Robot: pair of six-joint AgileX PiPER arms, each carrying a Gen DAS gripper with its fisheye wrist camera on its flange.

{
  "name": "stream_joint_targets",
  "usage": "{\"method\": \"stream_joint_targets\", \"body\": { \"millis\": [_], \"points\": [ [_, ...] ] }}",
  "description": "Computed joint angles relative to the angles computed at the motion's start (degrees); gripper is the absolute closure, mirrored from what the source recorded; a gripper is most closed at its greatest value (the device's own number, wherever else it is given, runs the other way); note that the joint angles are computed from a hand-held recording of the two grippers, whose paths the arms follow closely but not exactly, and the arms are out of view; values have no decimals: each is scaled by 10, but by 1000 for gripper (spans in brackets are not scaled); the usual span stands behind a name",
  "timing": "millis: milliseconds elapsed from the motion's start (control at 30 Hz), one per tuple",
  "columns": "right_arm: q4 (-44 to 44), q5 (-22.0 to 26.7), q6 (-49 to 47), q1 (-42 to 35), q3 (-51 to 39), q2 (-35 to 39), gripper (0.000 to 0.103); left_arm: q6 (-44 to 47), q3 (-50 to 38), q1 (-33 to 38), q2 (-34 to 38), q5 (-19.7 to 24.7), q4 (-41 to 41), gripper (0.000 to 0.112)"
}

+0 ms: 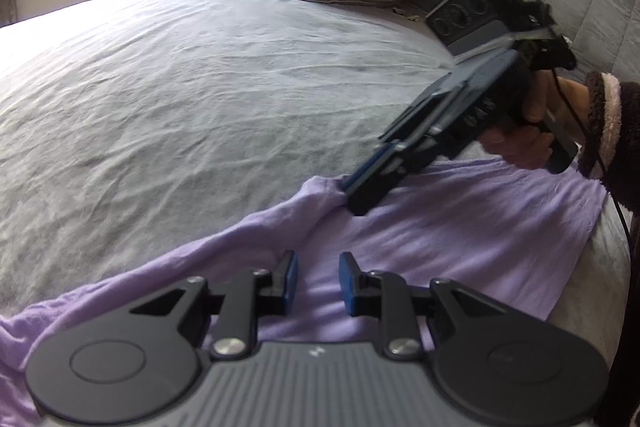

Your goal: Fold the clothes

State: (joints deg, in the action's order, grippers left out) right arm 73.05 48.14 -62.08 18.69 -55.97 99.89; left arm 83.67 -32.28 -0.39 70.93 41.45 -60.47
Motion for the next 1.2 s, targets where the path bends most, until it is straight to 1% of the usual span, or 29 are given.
{"method": "stream_joint_targets", "body": {
  "millis": [33, 100, 200, 300, 433, 533, 633, 767, 933, 1100, 1200],
  "points": [
    [15, 6, -8, -4, 1, 6, 72, 0, -1, 1, 0, 1, 1, 88],
    [13, 27, -11, -18, -1, 10, 74, 0, -3, 5, 0, 6, 4, 88],
    [-15, 62, -3, -41, -1, 5, 74, 5, -2, 13, -3, 12, 5, 88],
    [2, 59, -13, -50, 10, 1, 74, 9, -1, 14, -1, 13, 3, 88],
    [11, 50, -31, -33, -5, 15, 71, 4, -1, 10, -5, 9, 7, 88],
    [-10, 43, -23, -21, -28, 22, 66, 3, 0, 11, -7, 10, 8, 88],
    [-44, 43, -2, -16, -48, 24, 66, 4, -1, 16, -7, 16, 8, 88],
    [-72, 52, 3, -24, -55, 20, 66, 10, -1, 27, -6, 25, 7, 88],
    [-52, 87, -6, -27, -63, 43, 66, 10, -2, 24, -5, 23, 9, 87],
    [-22, 91, -18, -36, -64, 54, 66, 10, -3, 25, -5, 24, 8, 87],
    [1, 109, -22, -39, -63, 71, 66, 9, -4, 24, -2, 24, 8, 87]
  ]
}}
